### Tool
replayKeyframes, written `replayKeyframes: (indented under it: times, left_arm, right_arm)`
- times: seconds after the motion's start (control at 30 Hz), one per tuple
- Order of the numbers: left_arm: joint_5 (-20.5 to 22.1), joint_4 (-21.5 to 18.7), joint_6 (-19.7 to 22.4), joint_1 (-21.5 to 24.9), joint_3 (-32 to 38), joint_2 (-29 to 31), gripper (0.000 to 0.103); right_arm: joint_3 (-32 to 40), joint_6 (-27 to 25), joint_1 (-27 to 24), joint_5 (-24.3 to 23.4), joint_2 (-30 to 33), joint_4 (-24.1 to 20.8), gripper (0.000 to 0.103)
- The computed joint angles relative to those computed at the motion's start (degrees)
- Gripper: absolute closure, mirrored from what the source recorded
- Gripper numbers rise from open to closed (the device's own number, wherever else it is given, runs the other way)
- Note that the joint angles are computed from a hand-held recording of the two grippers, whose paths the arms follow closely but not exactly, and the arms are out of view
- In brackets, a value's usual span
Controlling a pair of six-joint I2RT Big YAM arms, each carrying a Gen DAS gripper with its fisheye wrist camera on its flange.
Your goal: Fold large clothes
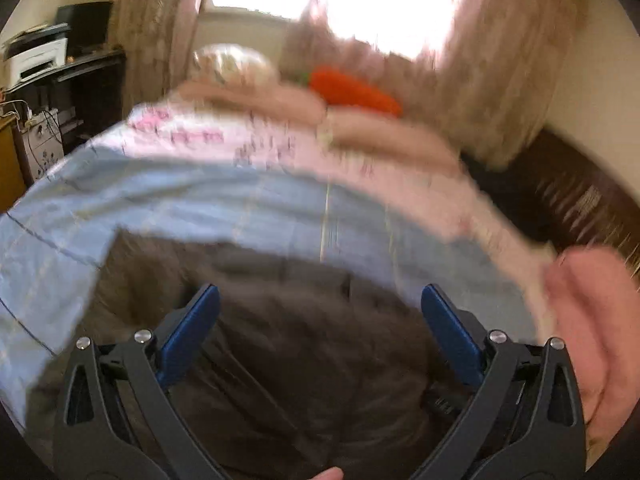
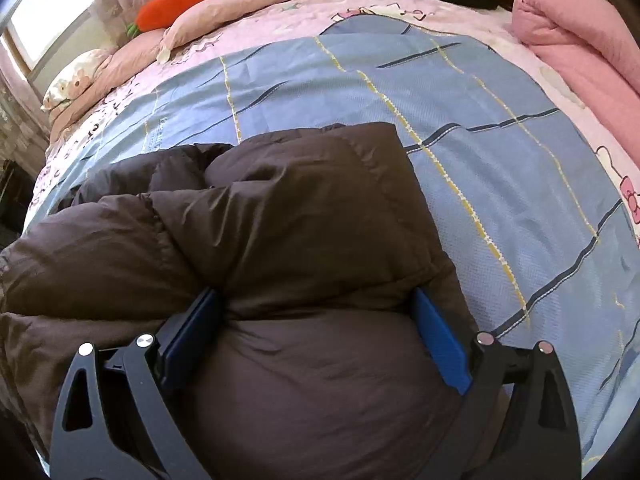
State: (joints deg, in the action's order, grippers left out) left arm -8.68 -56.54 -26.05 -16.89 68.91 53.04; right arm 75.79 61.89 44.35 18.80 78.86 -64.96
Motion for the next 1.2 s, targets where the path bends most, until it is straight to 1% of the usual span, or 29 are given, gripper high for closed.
replayKeyframes:
  times: [0.07, 0.1, 0.13, 0.17, 0.2, 0.33, 0.37, 0.43, 0.47, 0.57, 0.7, 0.77, 0.8, 0.83, 0.87, 0.9, 0.93, 0.97, 1.0, 1.03, 1.07, 1.1, 1.13, 1.17, 1.2]
  left_arm:
    - [-0.4, 0.5, -0.6, -1.6, -3.8, 3.0, 0.002]
    - [0.5, 0.8, -0.3, -1.6, -5.7, 4.6, 0.002]
    - [0.5, 1.8, 0.1, -1.5, -7.1, 5.0, 0.002]
    - [0.2, 5.1, 1.3, -1.1, -9.8, 4.4, 0.002]
    - [0.2, 6.5, 2.6, -0.6, -10.8, 4.3, 0.002]
    - [2.2, 9.6, 4.9, 0.2, -13.2, 4.7, 0.002]
    - [2.9, 11.6, 6.2, 0.9, -14.4, 4.6, 0.002]
    - [2.7, 15.0, 7.2, 1.4, -16.2, 4.4, 0.002]
    - [1.9, 17.3, 7.6, 1.1, -17.5, 4.1, 0.002]
    - [-0.2, 21.9, 8.2, 0.3, -19.9, 3.9, 0.002]
    - [-0.6, 26.3, 8.6, 0.0, -22.8, 2.9, 0.002]
    - [-0.8, 27.1, 8.7, 0.1, -23.0, 3.3, 0.002]
    - [-0.5, 26.8, 8.7, 0.2, -22.7, 3.5, 0.002]
    - [-0.3, 26.1, 8.7, 0.3, -22.1, 3.7, 0.002]
    - [0.4, 22.8, 8.7, 0.7, -20.1, 4.4, 0.002]
    - [0.9, 17.8, 8.9, 1.0, -17.2, 5.4, 0.002]
    - [0.8, 13.8, 8.8, 1.1, -14.8, 5.8, 0.002]
    - [0.8, 10.8, 9.0, 1.6, -12.8, 4.2, 0.002]
    - [1.1, 10.7, 9.4, 2.2, -12.5, 1.4, 0.002]
    - [2.2, 11.3, 9.9, 3.4, -12.9, -1.7, 0.002]
    - [2.8, 11.3, 10.0, 4.4, -13.2, -3.3, 0.002]
    - [3.3, 10.9, 10.1, 5.7, -13.7, -4.5, 0.002]
    - [3.5, 10.5, 10.4, 7.0, -14.5, -4.9, 0.002]
    - [3.8, 9.5, 11.0, 8.6, -15.9, -4.4, 0.002]
    - [3.3, 7.9, 12.1, 9.6, -16.9, -2.9, 0.002]
  right_arm:
    - [-0.9, -1.2, 0.0, 0.4, -0.5, 1.3, 0.006]
    - [-1.6, -1.9, 0.1, 0.9, -0.8, 2.3, 0.006]
    - [-2.1, -2.2, 0.2, 1.3, -1.1, 2.8, 0.006]
    - [-2.9, -2.8, 0.2, 1.5, -1.5, 3.9, 0.005]
    - [-4.0, -3.7, 0.2, 2.0, -2.0, 5.4, 0.004]
    - [-5.7, -6.4, 0.9, 4.3, -1.6, 7.7, 0.002]
    - [-6.1, -6.4, 1.2, 5.0, -1.4, 8.6, 0.002]
    - [-6.7, -6.1, 1.6, 6.3, -0.9, 10.0, 0.001]
    - [-7.0, -5.8, 2.1, 8.0, -0.5, 10.7, 0.001]
    - [-8.0, -5.0, 3.7, 12.3, 0.4, 12.2, 0.001]
    - [-8.5, -4.4, 4.8, 15.8, 1.5, 13.0, 0.001]
    - [-8.3, -4.4, 4.9, 16.3, 2.0, 12.8, 0.001]
    - [-7.9, -4.5, 4.6, 15.7, 2.1, 12.2, 0.001]
    - [-6.7, -4.0, 4.4, 15.1, 2.4, 10.3, 0.001]
    - [-3.9, -2.1, 4.3, 14.1, 3.4, 5.6, 0.001]
    - [-0.6, 0.9, 3.7, 11.6, 3.9, 0.6, 0.002]
    - [1.1, 3.0, 3.8, 10.6, 3.8, -1.4, 0.003]
    - [2.0, 5.2, 4.7, 10.8, 2.0, -0.6, 0.003]
    - [2.0, 5.6, 5.6, 11.8, 0.8, 1.2, 0.003]
    - [2.7, 5.6, 7.2, 14.3, 0.1, 2.4, 0.003]
    - [3.7, 5.5, 8.5, 16.1, 0.7, 2.1, 0.003]
    - [4.1, 4.9, 9.4, 16.8, 1.5, 2.3, 0.003]
    - [4.1, 3.5, 10.0, 16.0, 2.8, 3.3, 0.003]
    - [4.5, 3.1, 10.1, 13.3, 5.0, 2.7, 0.003]
    - [4.4, 5.4, 9.9, 11.5, 6.1, 2.2, 0.003]
